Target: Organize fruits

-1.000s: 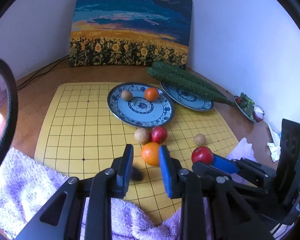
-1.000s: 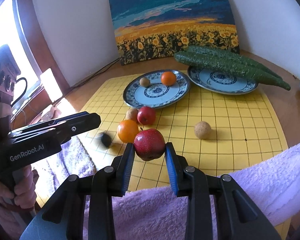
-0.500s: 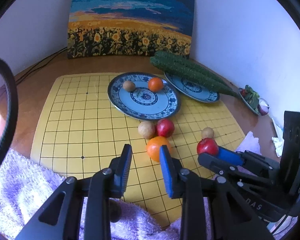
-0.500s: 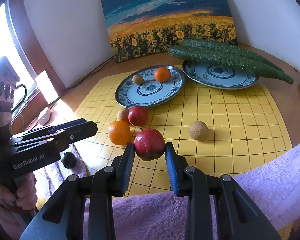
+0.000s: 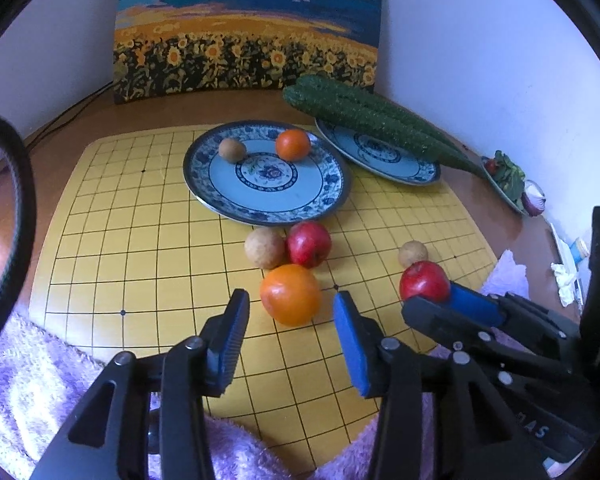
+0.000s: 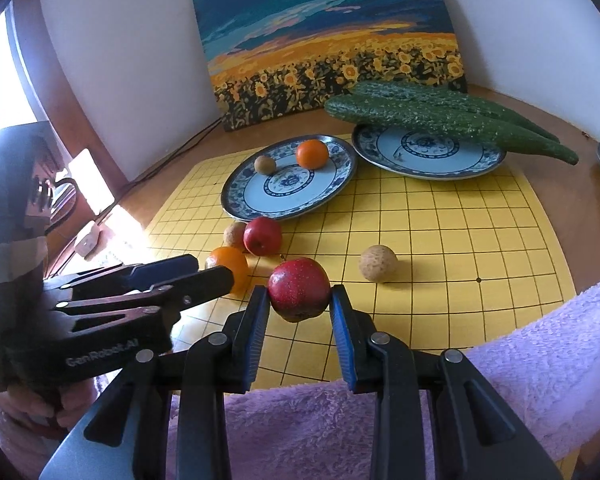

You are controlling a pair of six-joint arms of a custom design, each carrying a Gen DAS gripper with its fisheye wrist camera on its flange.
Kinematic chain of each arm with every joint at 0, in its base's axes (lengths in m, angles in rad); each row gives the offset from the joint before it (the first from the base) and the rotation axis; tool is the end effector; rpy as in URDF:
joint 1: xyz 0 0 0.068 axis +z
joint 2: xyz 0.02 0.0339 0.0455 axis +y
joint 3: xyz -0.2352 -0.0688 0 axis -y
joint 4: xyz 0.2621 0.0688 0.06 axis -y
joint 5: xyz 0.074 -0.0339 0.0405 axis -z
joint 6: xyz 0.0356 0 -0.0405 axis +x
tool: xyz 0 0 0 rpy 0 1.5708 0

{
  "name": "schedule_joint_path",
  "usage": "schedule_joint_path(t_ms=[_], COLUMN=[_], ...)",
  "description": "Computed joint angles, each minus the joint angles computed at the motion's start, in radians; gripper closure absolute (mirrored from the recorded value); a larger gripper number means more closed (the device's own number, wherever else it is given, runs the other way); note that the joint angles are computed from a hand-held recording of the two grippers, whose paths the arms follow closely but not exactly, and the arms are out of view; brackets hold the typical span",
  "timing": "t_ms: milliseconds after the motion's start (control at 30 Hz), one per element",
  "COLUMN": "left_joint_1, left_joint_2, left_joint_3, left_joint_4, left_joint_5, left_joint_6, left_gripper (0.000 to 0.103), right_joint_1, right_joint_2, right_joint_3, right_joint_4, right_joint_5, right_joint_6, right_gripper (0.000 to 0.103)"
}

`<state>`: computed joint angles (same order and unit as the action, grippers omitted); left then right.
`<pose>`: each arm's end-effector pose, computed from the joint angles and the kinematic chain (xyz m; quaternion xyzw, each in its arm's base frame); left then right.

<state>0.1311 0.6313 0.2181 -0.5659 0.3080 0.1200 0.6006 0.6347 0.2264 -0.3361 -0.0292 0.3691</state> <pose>0.1545 0.0095 0.1124 0.0395 0.9455 -0.1095 0.3042 0.1443 0.1001 0.1297 -0.1116 0.9089 0.1990 0.3490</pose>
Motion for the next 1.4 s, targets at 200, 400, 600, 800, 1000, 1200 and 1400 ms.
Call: schedule_joint_path(t_ms=[200, 400, 600, 800, 1000, 1200, 1400], left_joint_1=[-0.043, -0.07, -0.069, -0.051, -0.01, 0.021, 0.041], left_joint_2=[0.054, 0.11, 0.133, 0.117, 0.047, 0.0, 0.025], left_joint_3=[-0.001, -0.002, 0.003, 0.007, 0.013, 0.036, 0.076], left_joint_4=[0.058, 0.107, 0.123, 0.095, 0.027, -0.02, -0.013], left_joint_5=[-0.051, -0.082, -0.069, -0.05, -0.011, 0.014, 0.037], left_joint_6=[-0.044, -0.07, -0.08, -0.066, -0.038, -0.012, 0.01], left_gripper=[0.057, 0.057, 0.067, 0.068, 0.068, 0.068, 0.068], right_joint_1=[-0.019, -0.036, -0.047, -0.048, -0.038, 0.002, 0.021], right_joint_2=[-0.014, -0.019, -0.014, -0.006, 0.002, 0.015, 0.064], right_joint_3=[-0.009, -0.012, -0.013, -0.009, -0.003, 0.019, 0.062], right_joint_4=[0.005, 0.008, 0.01, 0.01, 0.013, 0.006, 0.005], right_joint_5=[-0.02, -0.037, -0.048, -0.045, -0.039, -0.01, 0.001], right_joint_6=[-0.01, -0.019, -0.02, -0.021, -0.023, -0.023, -0.027], right_gripper=[0.071, 0.071, 0.071, 0.071, 0.071, 0.071, 0.071])
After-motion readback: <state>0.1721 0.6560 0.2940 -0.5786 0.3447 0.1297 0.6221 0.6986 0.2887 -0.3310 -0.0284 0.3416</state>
